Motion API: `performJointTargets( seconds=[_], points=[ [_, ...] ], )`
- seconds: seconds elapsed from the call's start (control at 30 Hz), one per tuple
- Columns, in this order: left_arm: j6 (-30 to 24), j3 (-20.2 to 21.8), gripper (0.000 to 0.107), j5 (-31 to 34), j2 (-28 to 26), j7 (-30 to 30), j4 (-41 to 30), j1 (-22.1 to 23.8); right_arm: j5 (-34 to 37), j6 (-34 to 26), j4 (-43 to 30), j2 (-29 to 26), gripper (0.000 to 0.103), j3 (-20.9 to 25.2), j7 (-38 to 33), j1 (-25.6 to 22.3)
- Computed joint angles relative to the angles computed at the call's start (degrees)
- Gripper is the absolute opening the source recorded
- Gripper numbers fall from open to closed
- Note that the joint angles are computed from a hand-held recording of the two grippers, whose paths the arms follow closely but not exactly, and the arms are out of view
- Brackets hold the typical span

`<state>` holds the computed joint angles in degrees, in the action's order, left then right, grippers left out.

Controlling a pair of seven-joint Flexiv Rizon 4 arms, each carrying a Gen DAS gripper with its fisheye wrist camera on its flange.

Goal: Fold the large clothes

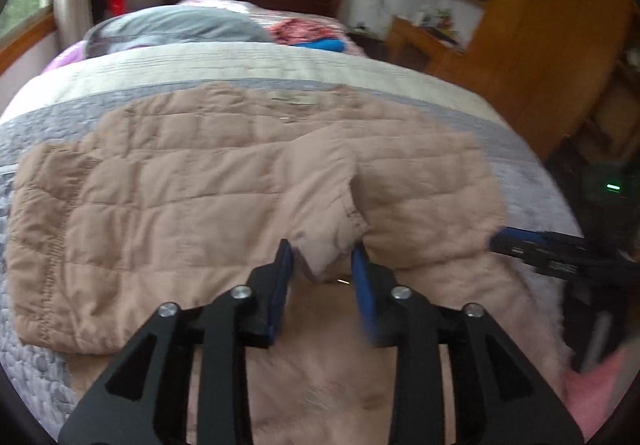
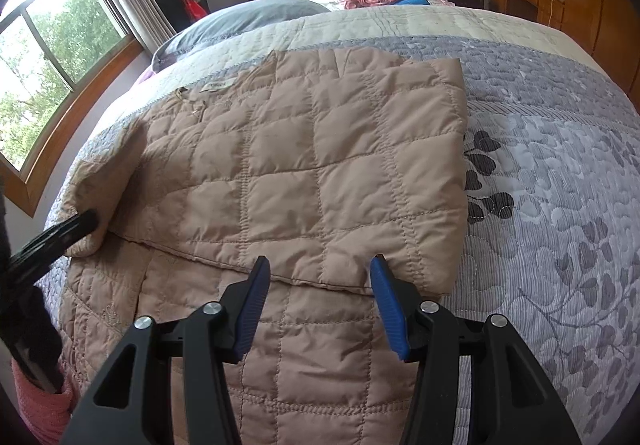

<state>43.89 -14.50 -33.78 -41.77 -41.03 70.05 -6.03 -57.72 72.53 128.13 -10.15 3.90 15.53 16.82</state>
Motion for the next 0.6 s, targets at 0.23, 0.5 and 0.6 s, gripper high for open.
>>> performJointTargets(
  seconds=[0.23,0.5,0.6],
  points=[
    [2.5,1.7,0.045,-2.2,2.7,2.3,2.9,1.7,-0.7,1.0,-1.0,-0.2,0.053,0.2,0.2,0.6],
    [-4.5,12.9,0.042,16.4,-8.5,-17.4,-15.6,-0.6,10.3,3.1,-7.4,-4.8,0.053,2.4,-10.8,2.7],
    [-5.1,10.3,0.042,17.1,-10.5,-17.3,-16.8,1.0,18.0,3.0,-12.1,-8.2,0.053,3.9,-18.5,3.3]
  ],
)
